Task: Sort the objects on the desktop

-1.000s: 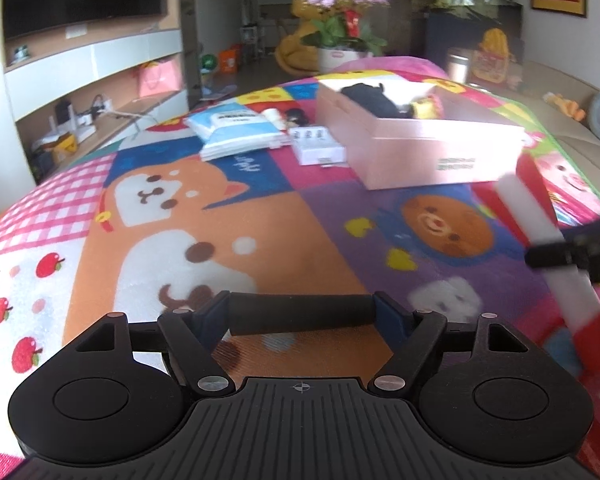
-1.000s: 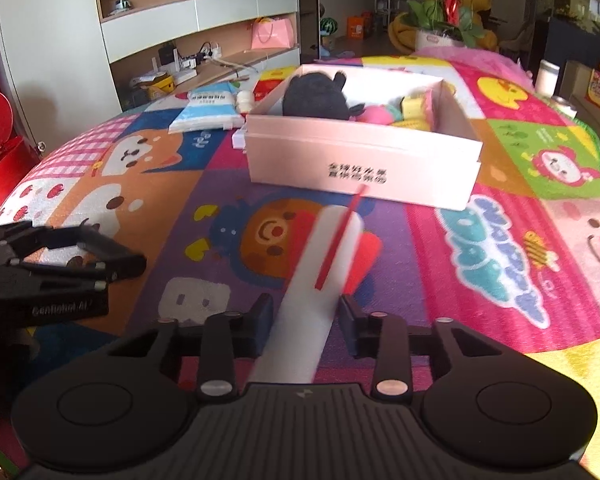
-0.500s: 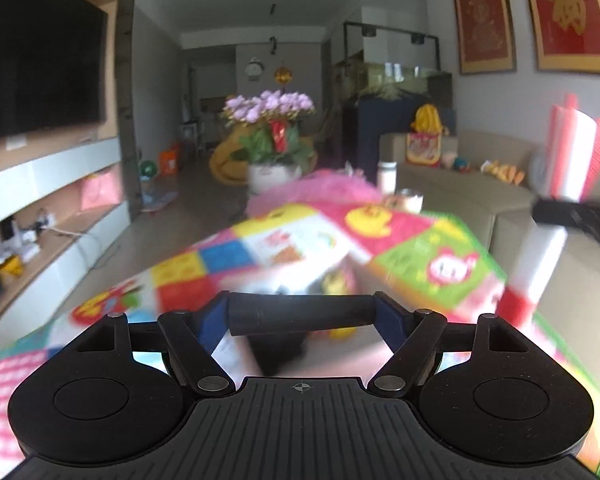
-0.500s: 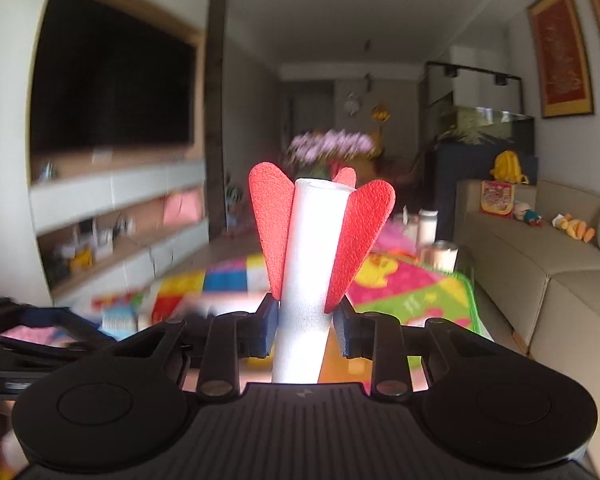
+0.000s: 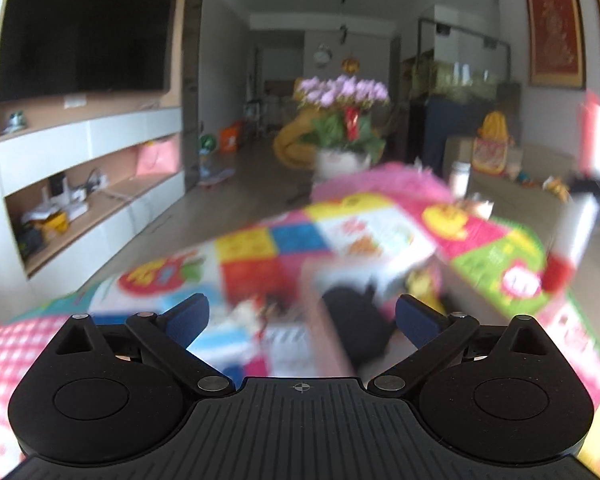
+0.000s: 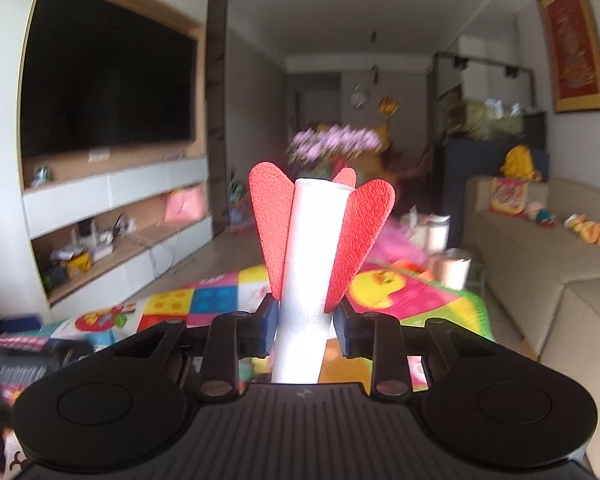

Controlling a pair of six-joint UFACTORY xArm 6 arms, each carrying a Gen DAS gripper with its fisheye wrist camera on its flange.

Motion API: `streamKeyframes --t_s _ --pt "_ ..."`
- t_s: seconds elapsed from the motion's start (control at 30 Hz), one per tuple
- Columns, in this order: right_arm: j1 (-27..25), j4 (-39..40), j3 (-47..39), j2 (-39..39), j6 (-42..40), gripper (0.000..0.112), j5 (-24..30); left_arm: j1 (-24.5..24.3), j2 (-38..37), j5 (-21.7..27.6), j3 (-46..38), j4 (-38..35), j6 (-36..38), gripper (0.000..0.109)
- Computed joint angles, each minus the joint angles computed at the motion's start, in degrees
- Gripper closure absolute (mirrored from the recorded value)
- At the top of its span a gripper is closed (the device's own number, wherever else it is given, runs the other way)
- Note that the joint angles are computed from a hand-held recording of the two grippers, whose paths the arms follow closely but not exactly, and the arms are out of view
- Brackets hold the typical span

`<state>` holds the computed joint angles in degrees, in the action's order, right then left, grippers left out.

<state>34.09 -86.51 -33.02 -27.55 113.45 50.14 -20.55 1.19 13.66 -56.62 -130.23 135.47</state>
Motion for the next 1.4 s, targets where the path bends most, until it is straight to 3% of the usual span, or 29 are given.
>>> streamKeyframes --t_s 0.13,0.27,0.37,0.43,0.57,0.67,0.83,0.9,0.97,1.07,1.2,1.3,1.4 --pt "-10.35 1.48 -8.53 10.34 -5.79 0.083 -16.08 2.97 -1.26 2.07 5.38 2.03 -0.36 0.006" --pt "-16.39 16.46 -16.65 22.25 -19.38 0.083 -28.58 5.78 -2.18 4.2 9.18 8.32 -7.92 0.006" --pt "-16.12 30.62 -20.82 29.68 -30.93 0.083 -30.8 7.81 -2.54 5.03 11.03 12.37 -11.87 0.006" --pt "-15.8 36.03 -21.88 32.46 -34.96 0.083 -32.23 9.09 -2.51 5.77 11.68 15.23 -13.88 0.006" --pt "-15.78 28.48 -22.75 33.22 -25.93 0.059 -30.59 10.37 -1.75 5.63 11.79 15.36 -13.9 0.006" --pt "-15.65 24.85 -21.82 31.44 -23.02 0.051 -28.58 10.81 -1.13 5.39 11.6 15.08 -14.52 0.006" --pt "-15.09 21.18 -19.63 26.69 -19.81 0.05 -23.42 11.25 -1.05 5.73 11.75 13.33 -13.05 0.006" --pt "-14.99 21.22 -19.56 26.03 -19.48 0.059 -23.13 11.45 -0.97 5.69 11.65 10.6 -9.89 0.006" --pt "-14.51 22.93 -20.34 26.31 -21.61 0.07 -23.76 11.8 -0.53 5.35 11.13 5.64 -4.39 0.006" --pt "-12.54 25.65 -23.84 29.05 -25.66 0.071 -24.64 13.16 0.94 4.71 9.59 -3.66 4.71 0.006" --pt "-9.4 33.67 -33.8 37.69 -35.72 0.075 -25.35 15.53 3.6 5.87 7.84 -2.2 0.29 0.006" --pt "-8.34 46.14 -44.65 47.07 -47.42 0.077 -25.09 16.97 4.53 8.28 7.91 2.57 -5.86 0.006" --pt "-7.51 52.19 -59.49 58.37 -55.12 0.077 -18.69 18.4 4.2 11.45 8.82 4.2 -8.15 0.006"
